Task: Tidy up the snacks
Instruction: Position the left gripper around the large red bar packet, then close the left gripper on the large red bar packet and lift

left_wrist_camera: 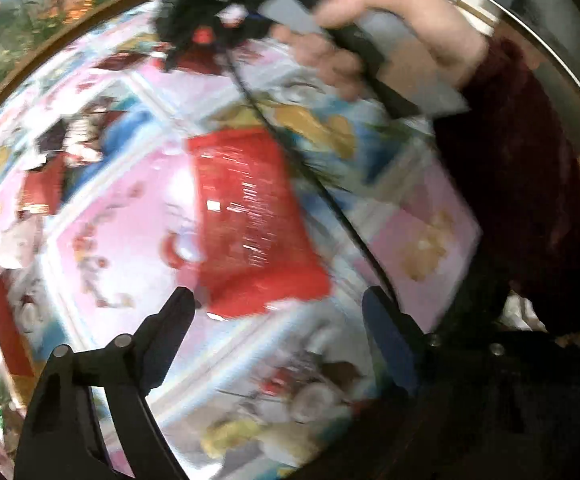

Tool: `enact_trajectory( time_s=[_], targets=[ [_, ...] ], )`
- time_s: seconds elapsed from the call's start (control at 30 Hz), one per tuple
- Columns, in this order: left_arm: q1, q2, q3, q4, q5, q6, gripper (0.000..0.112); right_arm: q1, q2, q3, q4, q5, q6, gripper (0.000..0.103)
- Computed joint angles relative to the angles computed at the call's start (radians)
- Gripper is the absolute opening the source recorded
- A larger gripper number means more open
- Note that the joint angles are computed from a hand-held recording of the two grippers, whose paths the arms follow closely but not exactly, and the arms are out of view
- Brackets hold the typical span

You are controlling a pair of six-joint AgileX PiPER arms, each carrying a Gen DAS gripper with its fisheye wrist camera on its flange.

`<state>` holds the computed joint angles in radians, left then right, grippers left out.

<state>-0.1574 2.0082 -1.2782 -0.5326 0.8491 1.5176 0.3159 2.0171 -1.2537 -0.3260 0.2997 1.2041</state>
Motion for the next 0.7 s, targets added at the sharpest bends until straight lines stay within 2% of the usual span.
enact_trajectory(
  time_s=[0.07, 0.17, 0.3, 0.47, 0.57, 0.7],
  targets=[
    [-0.013, 0.057, -0.095, 0.040, 0.015, -0.147, 0.086, 0.001, 0.000, 0.000, -0.005, -0.002, 0.005, 0.035],
    [-0.019, 0.094, -0.170, 0.029, 0.054, -0.265, 0.086, 0.003, 0.000, 0.003, -0.023, -0.009, 0.023, 0.035],
    [-0.059, 0.059, -0.091, 0.022, -0.072, -0.272, 0.086, 0.012, 0.007, -0.010, -0.063, 0.007, 0.046, 0.035],
    [-0.061, 0.016, -0.075, -0.030, -0.020, -0.301, 0.087, 0.010, 0.008, -0.009, -0.055, 0.001, 0.043, 0.035],
    [-0.068, 0.019, -0.067, -0.004, -0.094, -0.322, 0.087, 0.010, 0.008, -0.011, -0.053, 0.006, 0.038, 0.035],
    [-0.082, 0.087, -0.142, 0.049, -0.099, -0.415, 0.087, 0.005, 0.005, -0.003, -0.032, -0.009, 0.026, 0.035]
  ],
)
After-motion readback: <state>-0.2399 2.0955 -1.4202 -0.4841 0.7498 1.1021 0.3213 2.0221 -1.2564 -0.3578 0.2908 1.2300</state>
